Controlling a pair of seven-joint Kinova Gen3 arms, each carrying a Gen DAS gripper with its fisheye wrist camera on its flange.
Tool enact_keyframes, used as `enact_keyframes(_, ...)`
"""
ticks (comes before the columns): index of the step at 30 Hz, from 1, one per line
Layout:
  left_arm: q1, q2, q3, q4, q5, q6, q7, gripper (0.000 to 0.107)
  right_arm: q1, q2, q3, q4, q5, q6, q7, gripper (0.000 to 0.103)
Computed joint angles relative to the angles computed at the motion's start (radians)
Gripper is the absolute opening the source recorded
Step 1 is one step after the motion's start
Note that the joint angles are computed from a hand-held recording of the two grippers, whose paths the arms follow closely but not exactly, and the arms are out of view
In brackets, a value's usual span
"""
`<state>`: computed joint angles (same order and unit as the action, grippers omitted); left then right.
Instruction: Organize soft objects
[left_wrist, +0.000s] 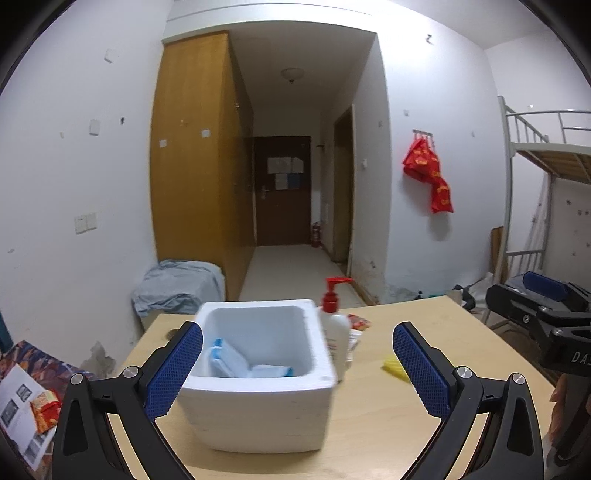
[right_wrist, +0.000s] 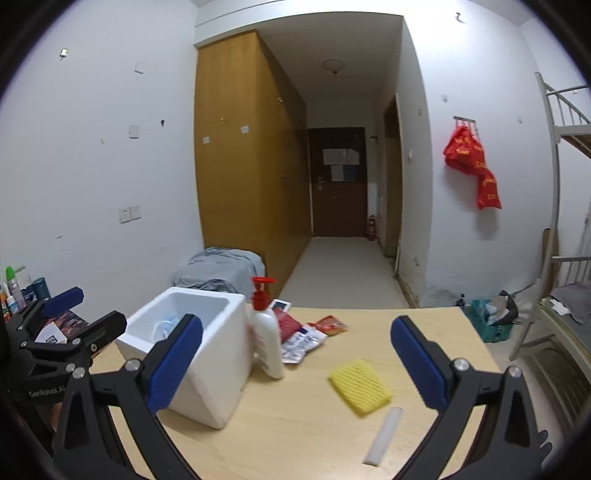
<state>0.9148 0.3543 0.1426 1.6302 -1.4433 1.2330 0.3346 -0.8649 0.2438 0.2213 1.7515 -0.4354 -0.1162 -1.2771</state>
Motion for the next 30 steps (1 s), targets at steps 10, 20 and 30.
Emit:
enact_keyframes(10,0.050,0.057,-0.016,-0.006,-0.127,-0.032,0.100,0.103,0.071,-0.049,-0.061,0.109,-0.045,-0.094,0.042,0.103)
enact_keyframes(20,0.068,0.115,-0.016,0.020,-0.227,-0.014,0.228,0.103,0.290,-0.055,-0.279,0.207,0.054,-0.202,-0.053,0.103)
enact_keyframes(30,0.057,0.155,-0.023,0.021,-0.194,-0.069,0.275,0.103,0.368,-0.037,-0.327,0.251,0.148,-0.215,-0.158,0.103)
